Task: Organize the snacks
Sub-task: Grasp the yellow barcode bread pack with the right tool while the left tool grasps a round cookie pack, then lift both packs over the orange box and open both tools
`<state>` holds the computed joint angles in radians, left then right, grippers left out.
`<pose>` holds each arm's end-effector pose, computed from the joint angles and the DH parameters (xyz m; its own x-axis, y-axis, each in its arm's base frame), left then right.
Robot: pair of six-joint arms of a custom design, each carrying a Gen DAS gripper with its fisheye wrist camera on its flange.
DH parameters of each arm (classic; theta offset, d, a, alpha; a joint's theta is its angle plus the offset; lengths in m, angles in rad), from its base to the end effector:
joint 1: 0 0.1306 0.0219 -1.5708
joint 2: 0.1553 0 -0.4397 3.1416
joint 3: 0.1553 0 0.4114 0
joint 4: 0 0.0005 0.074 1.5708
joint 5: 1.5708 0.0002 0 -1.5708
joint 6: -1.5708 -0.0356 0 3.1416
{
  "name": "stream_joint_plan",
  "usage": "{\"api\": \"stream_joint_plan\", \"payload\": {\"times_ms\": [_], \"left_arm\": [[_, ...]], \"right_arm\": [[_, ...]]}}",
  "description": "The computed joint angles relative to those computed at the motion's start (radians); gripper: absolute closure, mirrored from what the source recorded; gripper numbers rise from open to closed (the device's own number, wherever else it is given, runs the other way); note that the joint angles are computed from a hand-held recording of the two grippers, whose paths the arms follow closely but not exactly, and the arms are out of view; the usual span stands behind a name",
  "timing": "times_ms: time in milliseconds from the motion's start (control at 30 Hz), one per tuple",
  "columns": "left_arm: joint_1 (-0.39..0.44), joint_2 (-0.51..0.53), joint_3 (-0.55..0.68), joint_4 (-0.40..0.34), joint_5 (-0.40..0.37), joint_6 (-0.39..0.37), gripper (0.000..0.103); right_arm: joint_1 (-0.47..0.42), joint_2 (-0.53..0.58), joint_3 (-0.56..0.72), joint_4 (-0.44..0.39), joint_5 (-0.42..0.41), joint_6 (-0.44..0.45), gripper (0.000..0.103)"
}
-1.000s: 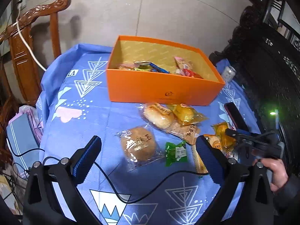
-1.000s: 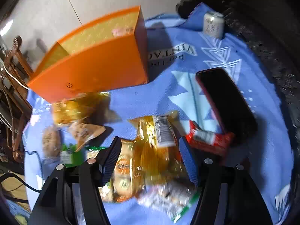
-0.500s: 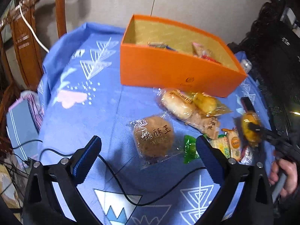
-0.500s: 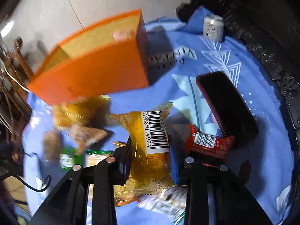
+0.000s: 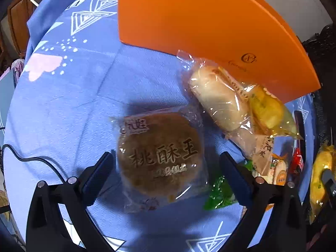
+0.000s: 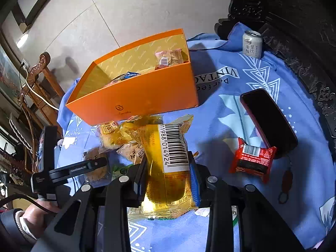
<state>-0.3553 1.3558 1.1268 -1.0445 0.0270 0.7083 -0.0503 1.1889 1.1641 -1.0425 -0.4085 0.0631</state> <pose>0.4010 -0.1503 0.3713 -0.9119 -0.3553 -0.2057 -0.3134 0.9261 -0.2102 0.3859 -0.0058 0.4553 -0.8639 -0.0144 -0.5035 -0.2001 0.9271 0.3168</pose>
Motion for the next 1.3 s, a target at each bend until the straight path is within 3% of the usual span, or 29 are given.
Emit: {"api": "stream_joint_plan", "payload": {"times_ms": [267,433,600,867,1133,1300], "left_arm": [[-0.029,0.015,-0.010,0.031,-0.071,-0.001,0.006],[-0.061,0.009,-0.012,0.020,-0.130,-0.015,0.027],[-0.054,0.002,-0.012,0.019,-0.116,-0.039,0.028],[-0.035,-0.071,-0.056,0.038,-0.078,-0.018,0.028],[-0.028,-0.226,-0.080,0.012,-0.146,-0.020,0.028],[-0.034,-0.261,-0.008,0.011,-0.221,-0.111,0.028]], "right_arm": [[0.004,0.021,-0.002,0.001,0.018,-0.013,0.069],[0.005,0.026,-0.003,0.000,0.018,-0.021,0.069],[0.006,0.029,-0.004,-0.006,0.020,-0.028,0.069],[-0.001,0.011,0.004,-0.009,0.020,-0.014,0.069],[0.014,-0.027,0.011,-0.027,0.007,-0.002,0.069],[0.033,-0.048,0.029,-0.028,-0.014,-0.002,0.069]]}}
